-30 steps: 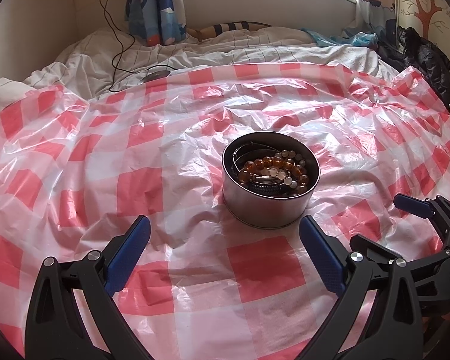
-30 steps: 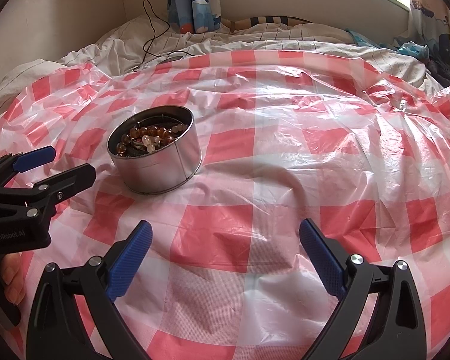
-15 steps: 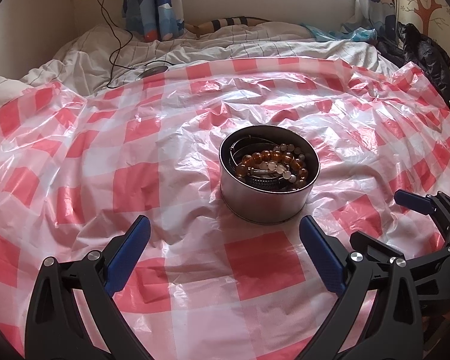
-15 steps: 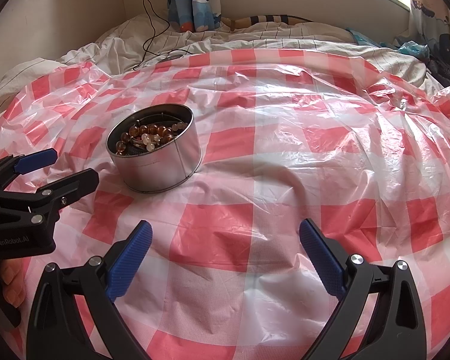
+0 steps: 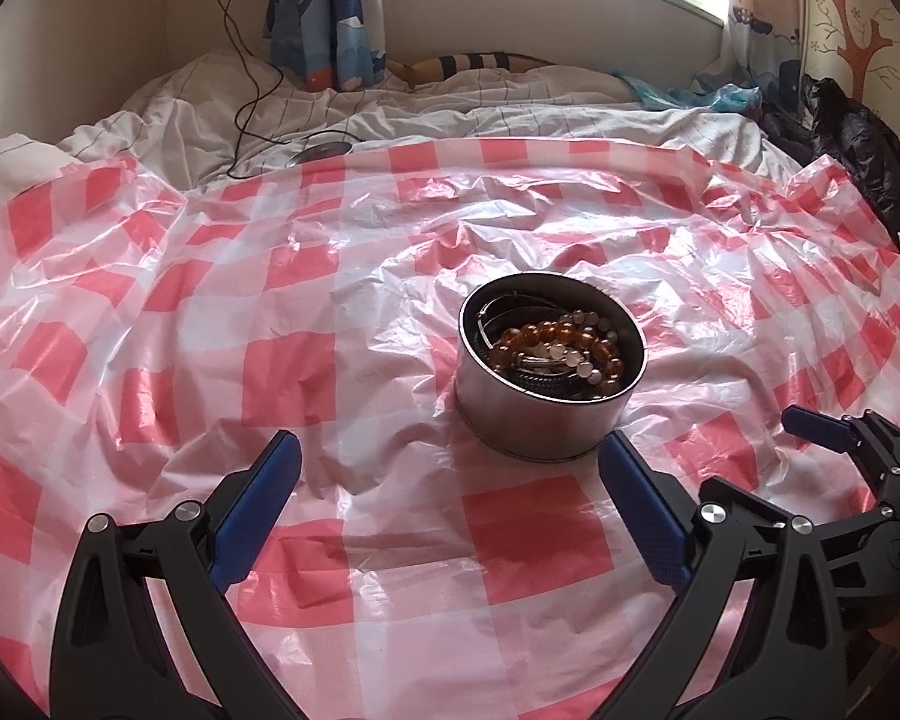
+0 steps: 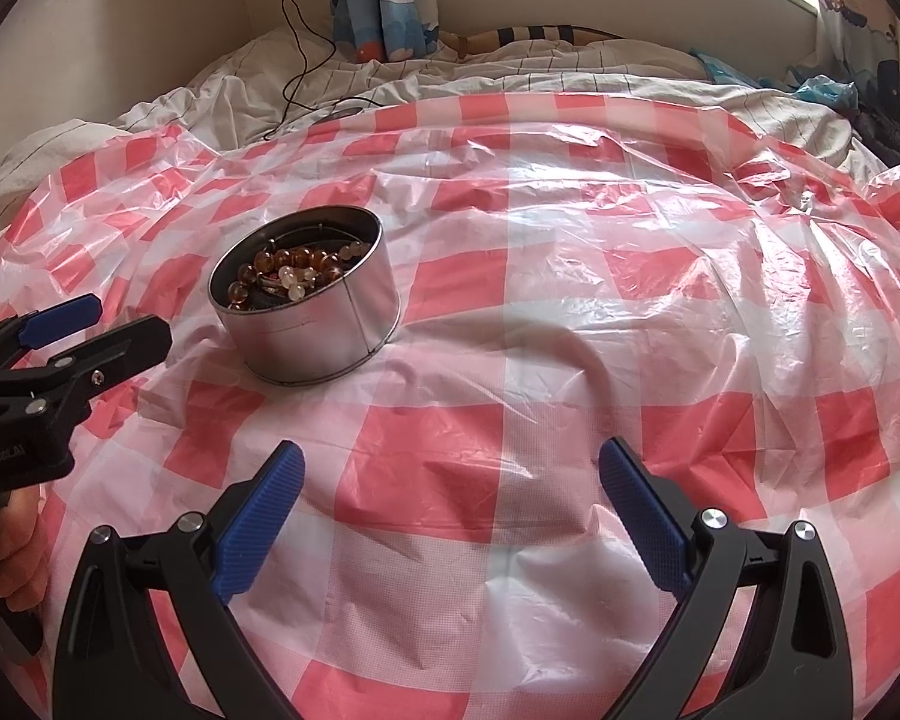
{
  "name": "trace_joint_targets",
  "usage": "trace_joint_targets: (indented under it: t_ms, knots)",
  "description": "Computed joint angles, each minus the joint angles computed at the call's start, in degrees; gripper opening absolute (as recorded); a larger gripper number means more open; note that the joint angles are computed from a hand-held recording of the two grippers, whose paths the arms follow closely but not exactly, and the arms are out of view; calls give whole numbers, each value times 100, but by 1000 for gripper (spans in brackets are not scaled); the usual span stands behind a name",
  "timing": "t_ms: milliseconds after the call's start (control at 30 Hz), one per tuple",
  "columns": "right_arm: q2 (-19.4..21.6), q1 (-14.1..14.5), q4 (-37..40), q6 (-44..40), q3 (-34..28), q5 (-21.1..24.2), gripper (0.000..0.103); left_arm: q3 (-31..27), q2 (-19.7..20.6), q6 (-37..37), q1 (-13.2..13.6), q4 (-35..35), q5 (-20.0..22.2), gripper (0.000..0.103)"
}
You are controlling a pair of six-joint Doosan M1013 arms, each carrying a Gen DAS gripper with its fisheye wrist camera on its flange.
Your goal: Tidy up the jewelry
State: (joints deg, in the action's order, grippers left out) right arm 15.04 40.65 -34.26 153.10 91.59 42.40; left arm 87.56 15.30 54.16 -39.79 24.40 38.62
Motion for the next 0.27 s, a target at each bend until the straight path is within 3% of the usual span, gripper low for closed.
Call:
trace_joint_targets:
  t_ms: [133, 267]
  knots:
    - [0, 1, 2, 8, -3, 3, 94, -266, 185, 415, 59, -522, 588, 95]
    - [-6, 0, 5, -3, 3, 4, 94, -230, 180, 477, 19, -442, 564, 95]
